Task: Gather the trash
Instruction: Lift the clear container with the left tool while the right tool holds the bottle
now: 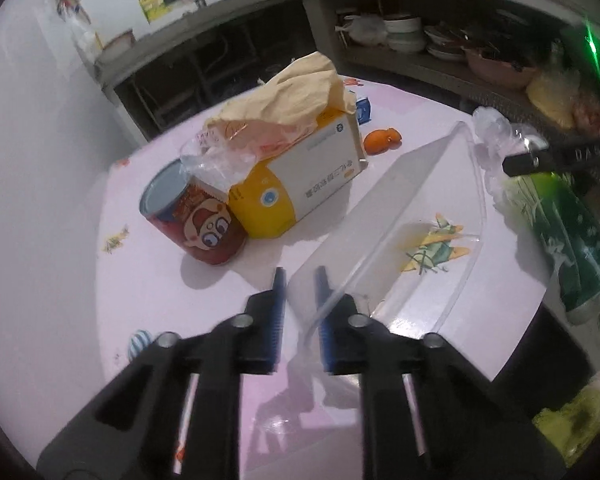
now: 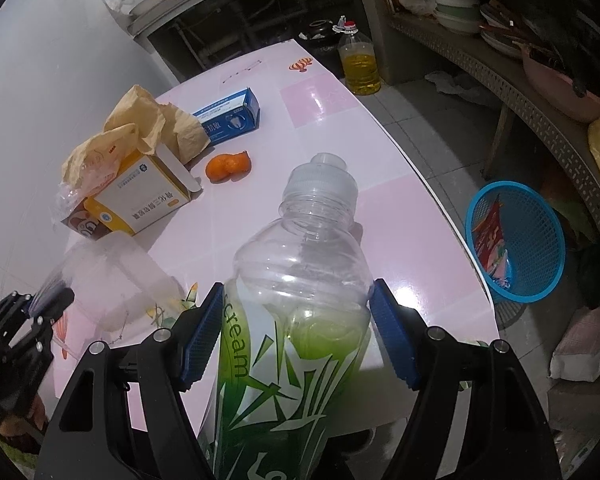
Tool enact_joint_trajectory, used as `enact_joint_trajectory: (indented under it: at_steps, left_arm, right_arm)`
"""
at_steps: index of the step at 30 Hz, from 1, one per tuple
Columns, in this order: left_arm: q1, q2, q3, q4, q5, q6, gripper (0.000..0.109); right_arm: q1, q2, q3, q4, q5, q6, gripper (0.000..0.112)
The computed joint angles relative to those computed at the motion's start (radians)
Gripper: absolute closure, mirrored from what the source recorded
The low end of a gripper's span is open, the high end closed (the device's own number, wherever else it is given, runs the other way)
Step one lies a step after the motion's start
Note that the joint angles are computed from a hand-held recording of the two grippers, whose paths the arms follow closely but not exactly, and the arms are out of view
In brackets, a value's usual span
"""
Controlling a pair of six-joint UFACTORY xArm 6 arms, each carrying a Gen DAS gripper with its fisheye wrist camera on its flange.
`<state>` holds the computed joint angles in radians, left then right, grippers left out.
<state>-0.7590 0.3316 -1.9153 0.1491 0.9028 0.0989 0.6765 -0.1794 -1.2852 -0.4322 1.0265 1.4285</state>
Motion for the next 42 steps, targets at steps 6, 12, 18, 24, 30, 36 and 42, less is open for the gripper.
enact_joint_trajectory:
  at_steps: [6,12,18,24,30,36,42]
  left_arm:
    - [0.075,0.043,-0.102,-0.273,0.146,-0.045,0.099]
    - [0.203,0.008,0.012,-0.655,0.190,-0.214,0.099]
    - [0.242,-0.081,0.195,-0.776,0.147,-0.334,0.091]
    - [0.222,-0.152,0.276,-0.814,0.149,-0.308,0.058]
    - [0.182,-0.176,0.260,-0.849,0.222,-0.114,0.042]
    - [0.140,-0.243,0.268,-0.630,0.169,-0.066,0.042]
    - [0.154,-0.245,0.239,-0.568,0.149,0.008,0.041]
  right_arm:
    - [-0.001,-0.004,0.005,-0.001,-0.005,-0.007,0.042]
    - [-0.001,-0.001,0.003,-0.002,-0.005,-0.010,0.042]
    - [-0.002,-0.002,0.003,0.000,-0.007,-0.008,0.042]
    - [-0.004,0.009,-0.005,0.001,-0.008,-0.006,0.042]
    - [-0.009,0.009,-0.001,0.014,-0.027,-0.033,0.042]
    - [-0.017,-0.005,0.022,0.039,-0.072,-0.050,0.041]
    - [-0.037,-0.019,0.055,0.082,-0.126,-0.069,0.042]
